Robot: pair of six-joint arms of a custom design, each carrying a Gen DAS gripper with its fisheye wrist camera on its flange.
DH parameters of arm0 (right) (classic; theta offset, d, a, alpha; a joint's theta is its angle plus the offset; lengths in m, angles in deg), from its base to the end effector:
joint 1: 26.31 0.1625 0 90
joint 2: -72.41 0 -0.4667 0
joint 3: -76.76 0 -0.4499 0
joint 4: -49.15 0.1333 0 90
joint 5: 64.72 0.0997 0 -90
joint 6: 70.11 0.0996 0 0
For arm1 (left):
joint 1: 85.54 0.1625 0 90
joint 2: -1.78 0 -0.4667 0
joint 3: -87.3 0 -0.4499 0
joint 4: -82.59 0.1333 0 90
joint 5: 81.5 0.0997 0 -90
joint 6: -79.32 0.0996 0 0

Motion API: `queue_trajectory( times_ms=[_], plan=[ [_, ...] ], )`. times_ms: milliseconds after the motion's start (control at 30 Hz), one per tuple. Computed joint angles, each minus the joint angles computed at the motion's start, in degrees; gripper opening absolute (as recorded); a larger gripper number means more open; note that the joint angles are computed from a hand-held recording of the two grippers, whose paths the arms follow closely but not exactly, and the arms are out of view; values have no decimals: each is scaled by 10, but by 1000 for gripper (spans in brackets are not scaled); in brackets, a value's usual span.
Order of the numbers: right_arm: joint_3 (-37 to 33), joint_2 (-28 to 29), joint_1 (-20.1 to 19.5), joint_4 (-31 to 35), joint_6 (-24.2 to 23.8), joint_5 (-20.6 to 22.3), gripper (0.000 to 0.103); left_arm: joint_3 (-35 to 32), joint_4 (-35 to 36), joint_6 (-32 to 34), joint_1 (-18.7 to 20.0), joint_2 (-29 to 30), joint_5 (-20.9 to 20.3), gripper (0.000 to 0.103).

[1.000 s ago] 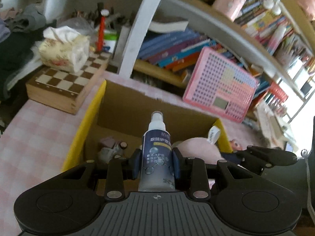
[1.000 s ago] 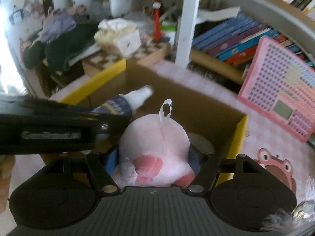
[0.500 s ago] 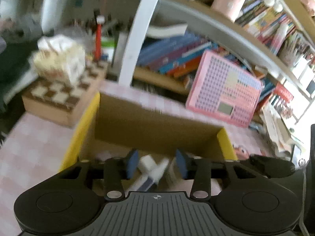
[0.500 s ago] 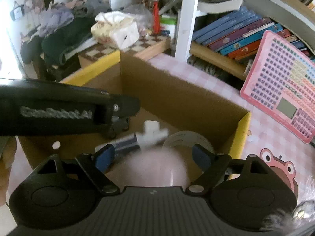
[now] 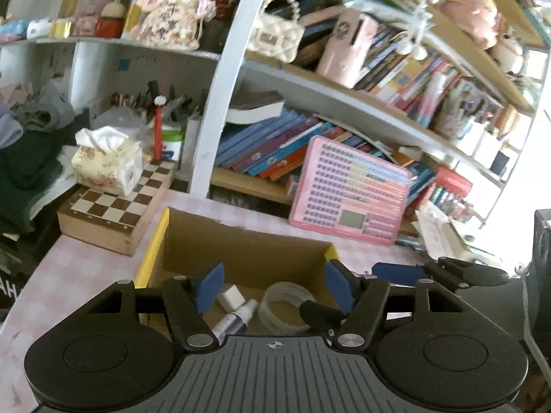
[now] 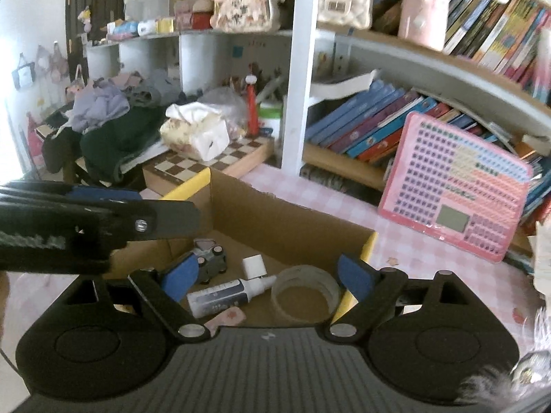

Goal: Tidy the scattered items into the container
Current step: 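Open both tools over the yellow box to drop the pig and spray bottle, then withdraw both tools from the box toward the white charger and card box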

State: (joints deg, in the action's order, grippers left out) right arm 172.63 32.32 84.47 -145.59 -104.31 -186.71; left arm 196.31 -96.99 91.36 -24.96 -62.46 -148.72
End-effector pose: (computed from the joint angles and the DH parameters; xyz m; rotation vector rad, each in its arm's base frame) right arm 0.3376 -0.6626 0.1108 0.8049 -2.2048 0.9745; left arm -0.1734 -0.6573 0.2711 0.7300 2.5489 -1.1572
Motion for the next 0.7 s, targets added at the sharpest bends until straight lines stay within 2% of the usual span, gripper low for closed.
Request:
queue_trajectory(
  times_ms=[200,433,700],
  plan=[
    [62,-28,13,-46,28,-13,89,56,-9,20,-16,-47,27,82],
    [132,-49,34,-79,82,-41,89,120,14,20,-28,-94,74,87],
    [183,-31,58,-135,51,-111,89,178,48,30,-33,-133,99,87]
  ],
)
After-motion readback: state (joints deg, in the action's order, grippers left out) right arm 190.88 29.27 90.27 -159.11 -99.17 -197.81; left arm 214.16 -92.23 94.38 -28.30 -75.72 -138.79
